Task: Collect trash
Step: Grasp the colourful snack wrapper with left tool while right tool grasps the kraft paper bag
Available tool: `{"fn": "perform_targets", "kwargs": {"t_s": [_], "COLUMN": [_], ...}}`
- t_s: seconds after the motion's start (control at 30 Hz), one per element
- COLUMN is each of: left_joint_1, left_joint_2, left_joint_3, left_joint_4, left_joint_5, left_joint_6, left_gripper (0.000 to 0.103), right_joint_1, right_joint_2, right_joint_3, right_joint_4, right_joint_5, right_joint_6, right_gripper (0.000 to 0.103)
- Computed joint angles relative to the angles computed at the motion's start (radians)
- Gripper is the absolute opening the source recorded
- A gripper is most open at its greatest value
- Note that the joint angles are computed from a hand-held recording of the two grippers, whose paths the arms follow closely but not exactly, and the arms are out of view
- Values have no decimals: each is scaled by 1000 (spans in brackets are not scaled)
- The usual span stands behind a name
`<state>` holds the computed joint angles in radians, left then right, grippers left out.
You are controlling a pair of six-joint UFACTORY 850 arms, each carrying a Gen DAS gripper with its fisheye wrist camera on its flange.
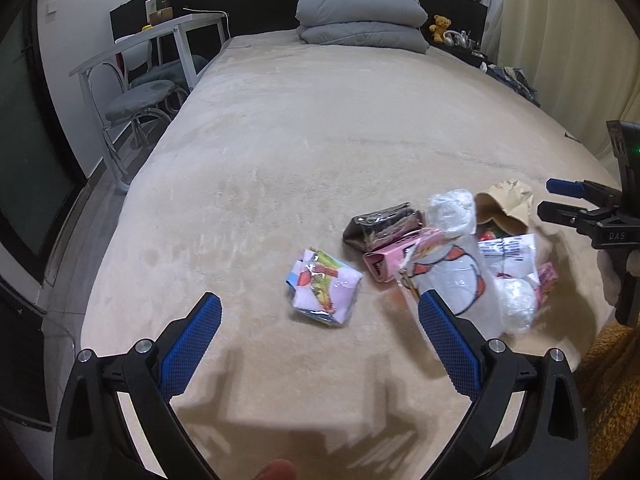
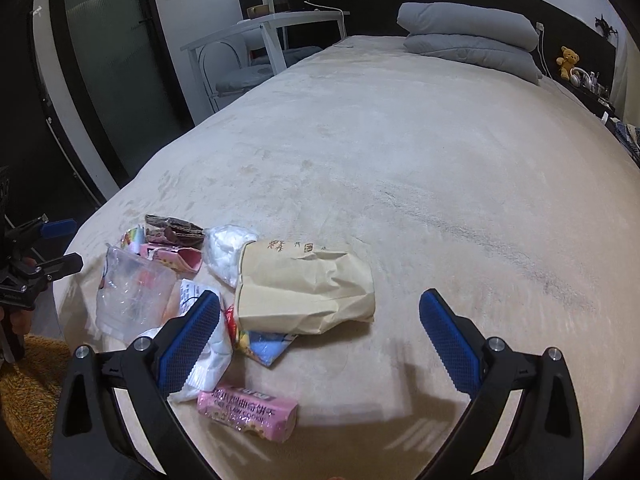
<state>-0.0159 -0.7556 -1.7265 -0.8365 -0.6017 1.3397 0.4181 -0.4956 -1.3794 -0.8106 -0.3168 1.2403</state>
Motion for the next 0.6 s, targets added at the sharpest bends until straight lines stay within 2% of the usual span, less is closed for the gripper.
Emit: {"fn": "perform_targets", "kwargs": {"t_s": [0.2, 0.4, 0.6], "left_joint_1": [-19, -40, -44], "left_joint_2": [-97, -147, -186], "left_joint_3": [-124, -179, -233], "left_joint_4": [122, 191, 184], "left_joint_5": [-30, -27, -46], "left_joint_6": [-65, -86, -83], "left_gripper": [97, 97, 96], "right_joint_1": [-14, -11, -32], "right_joint_2": [-61, -109, -136], "right_joint_3": [-70, -123, -155], "right_joint_4": [166, 217, 372], "right_joint_5": [1, -43, -53], "right_joint_6": [-205, -270, -403], "right_gripper": [99, 99, 99]}}
